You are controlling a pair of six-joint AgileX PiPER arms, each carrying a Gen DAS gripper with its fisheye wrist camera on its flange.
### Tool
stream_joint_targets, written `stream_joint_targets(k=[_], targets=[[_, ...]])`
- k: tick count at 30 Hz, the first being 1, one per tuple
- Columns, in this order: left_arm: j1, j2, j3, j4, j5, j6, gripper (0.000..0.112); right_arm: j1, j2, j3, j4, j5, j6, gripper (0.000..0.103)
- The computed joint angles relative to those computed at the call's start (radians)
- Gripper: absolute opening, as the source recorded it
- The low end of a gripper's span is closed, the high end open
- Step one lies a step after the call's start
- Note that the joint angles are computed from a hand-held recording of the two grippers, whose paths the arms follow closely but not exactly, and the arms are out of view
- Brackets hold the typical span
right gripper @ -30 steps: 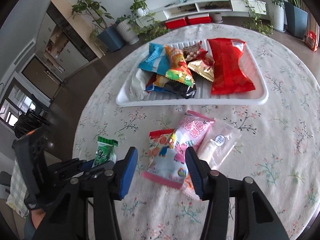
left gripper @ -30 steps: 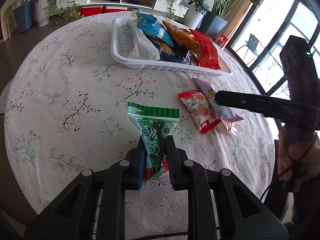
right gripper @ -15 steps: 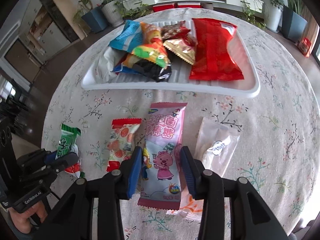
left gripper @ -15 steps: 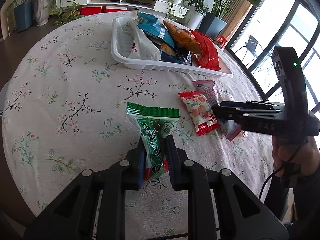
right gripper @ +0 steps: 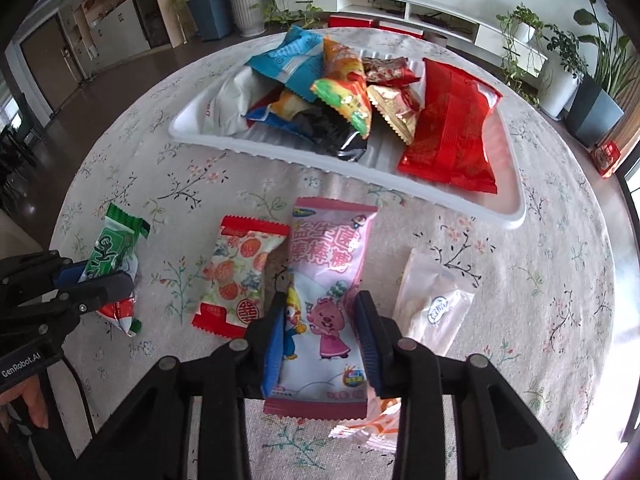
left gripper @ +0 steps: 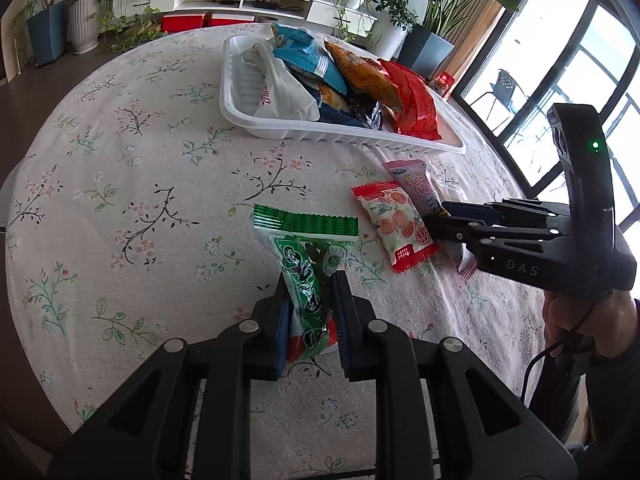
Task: Organize snacks
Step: 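Grasp the green packet with the left tool while the right tool grasps the pink cartoon packet, then lift the green and pink packets toward the tray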
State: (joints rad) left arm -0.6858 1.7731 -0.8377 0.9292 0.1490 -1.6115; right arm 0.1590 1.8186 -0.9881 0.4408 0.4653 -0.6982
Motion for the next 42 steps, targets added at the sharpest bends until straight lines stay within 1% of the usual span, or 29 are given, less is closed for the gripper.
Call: stream_joint_targets(k=[2,7,9,15,18,23,30,34,39,42], targets=[[-0.001,0.000,0.000,0.006,0.002,-0.006,0.017,-0.028,0.006,-0.008,0.065,0.022,-0.053,0.031],[-0.008,-0.001,0.000,0.031,0.006,-0.034,0.017,-0.078,0.002,-0.007,0.187,0.054,-0.159,0.020],[-0.012,0.000,-0.004,0.028,0.011,-0.032,0.017,-0.092,-0.004,-0.006,0.223,0.066,-0.187,0.017],[-0.019,-0.001,-0.011,0.019,0.022,-0.023,0.017,-0.131,-0.016,0.013,0.334,0.128,-0.273,0.015],[-0.023,-0.005,-0.017,0.013,0.033,-0.014,0.017,-0.158,-0.046,0.037,0.397,0.148,-0.334,0.015],[-0.030,-0.006,-0.031,-0.010,0.050,0.013,0.017,-0.228,-0.093,0.045,0.483,0.235,-0.409,0.015],[-0.035,-0.009,-0.054,-0.058,0.072,0.073,0.017,-0.289,-0.115,0.034,0.507,0.298,-0.424,0.015],[-0.033,-0.012,-0.073,-0.088,0.087,0.117,0.017,-0.320,-0.115,0.027,0.520,0.314,-0.433,0.015],[-0.016,-0.015,-0.114,-0.160,0.107,0.219,0.017,-0.368,-0.096,-0.025,0.523,0.343,-0.418,0.015],[0.008,-0.020,-0.160,-0.235,0.125,0.326,0.017,-0.396,-0.077,-0.070,0.517,0.362,-0.401,0.015]])
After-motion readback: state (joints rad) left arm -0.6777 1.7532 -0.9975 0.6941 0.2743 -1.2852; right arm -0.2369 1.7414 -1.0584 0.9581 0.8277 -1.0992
